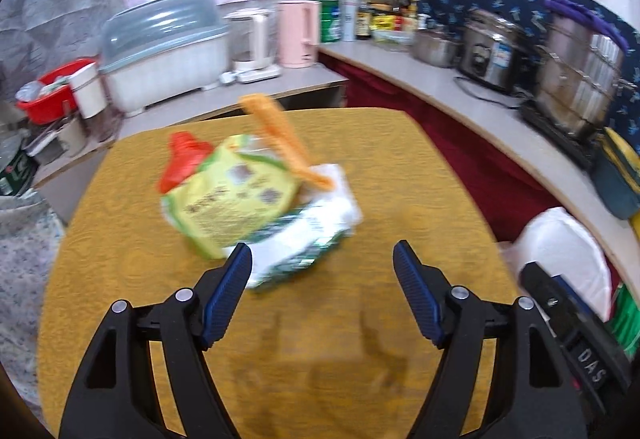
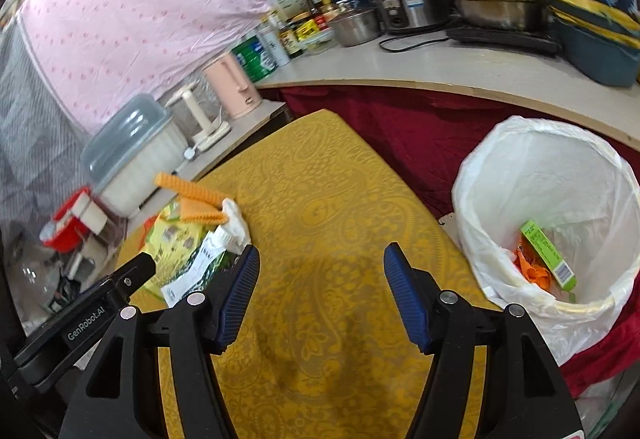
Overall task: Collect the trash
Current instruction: 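Return both tools to the remaining snack bag pile on the table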
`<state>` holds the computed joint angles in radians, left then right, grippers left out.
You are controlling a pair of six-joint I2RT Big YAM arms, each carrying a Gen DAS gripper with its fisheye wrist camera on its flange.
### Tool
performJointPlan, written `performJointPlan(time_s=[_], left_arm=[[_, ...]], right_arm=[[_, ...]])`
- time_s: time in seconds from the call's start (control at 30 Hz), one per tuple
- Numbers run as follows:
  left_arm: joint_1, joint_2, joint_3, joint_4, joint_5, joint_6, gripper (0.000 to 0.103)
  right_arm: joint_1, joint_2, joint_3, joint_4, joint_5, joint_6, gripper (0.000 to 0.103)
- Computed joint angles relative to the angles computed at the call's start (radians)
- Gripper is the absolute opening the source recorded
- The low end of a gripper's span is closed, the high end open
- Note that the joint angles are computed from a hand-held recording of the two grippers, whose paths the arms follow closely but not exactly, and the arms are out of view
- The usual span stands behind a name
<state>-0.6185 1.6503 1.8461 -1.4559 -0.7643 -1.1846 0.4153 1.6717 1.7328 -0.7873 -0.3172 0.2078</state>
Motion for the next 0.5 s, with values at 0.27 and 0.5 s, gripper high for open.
performJointPlan(time_s=[0.27,0.5], left_arm=[[0.07,-0.11,-0.163,-0.078,0.011,-0.071,0.071],[0.152,-0.186,-0.268,-0.024,0.082,-0.046,0.082]], right_arm=[[0.09,0.082,0.125,-0.101,0.114,-0.112,0.063],[0.164,0.178,0.26,-0.158,0.168,-0.182,0.063]])
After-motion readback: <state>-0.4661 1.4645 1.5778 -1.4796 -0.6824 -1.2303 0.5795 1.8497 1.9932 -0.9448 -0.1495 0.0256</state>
